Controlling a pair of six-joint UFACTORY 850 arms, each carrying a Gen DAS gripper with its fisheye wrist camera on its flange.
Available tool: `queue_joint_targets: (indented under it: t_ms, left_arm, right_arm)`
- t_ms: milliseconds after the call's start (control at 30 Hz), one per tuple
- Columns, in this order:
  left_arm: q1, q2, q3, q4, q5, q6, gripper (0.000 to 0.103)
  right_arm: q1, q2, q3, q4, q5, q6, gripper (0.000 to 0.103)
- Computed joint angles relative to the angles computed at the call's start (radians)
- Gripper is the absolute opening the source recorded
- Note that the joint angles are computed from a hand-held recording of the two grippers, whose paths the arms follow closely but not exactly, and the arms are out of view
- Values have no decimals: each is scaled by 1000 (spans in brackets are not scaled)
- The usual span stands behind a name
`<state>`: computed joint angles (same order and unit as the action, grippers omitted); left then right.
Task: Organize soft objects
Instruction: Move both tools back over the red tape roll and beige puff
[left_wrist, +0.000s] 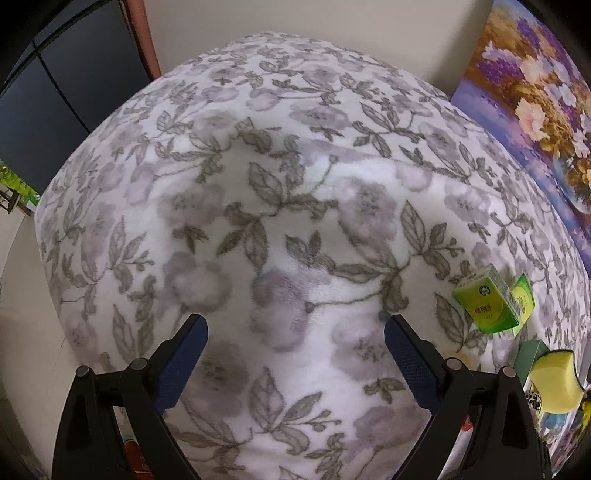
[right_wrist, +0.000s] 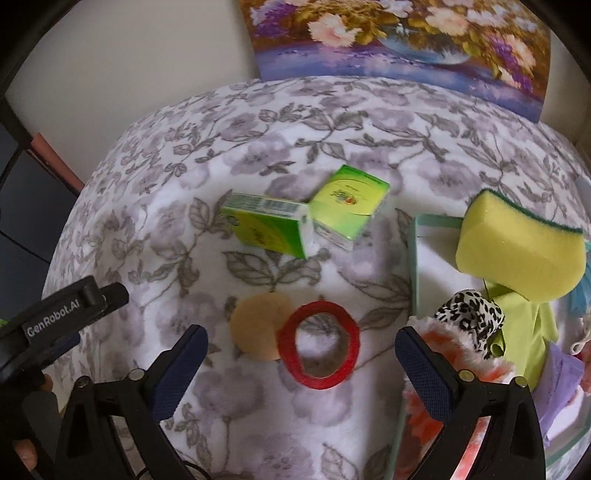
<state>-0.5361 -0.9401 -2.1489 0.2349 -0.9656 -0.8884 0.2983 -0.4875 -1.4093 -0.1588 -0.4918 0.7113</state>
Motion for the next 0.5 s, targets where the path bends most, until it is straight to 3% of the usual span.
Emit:
queue_joint_targets:
  t_ms: [233,500]
  left_arm:
    - [-12,-57,-97,-52,-39,95,97]
    - [-21,-111,-184,-102,-79,159,97]
  right_arm:
    - [-31,13,24,85,25,-62,84]
    - [-53,10,34,228,30,-182,76]
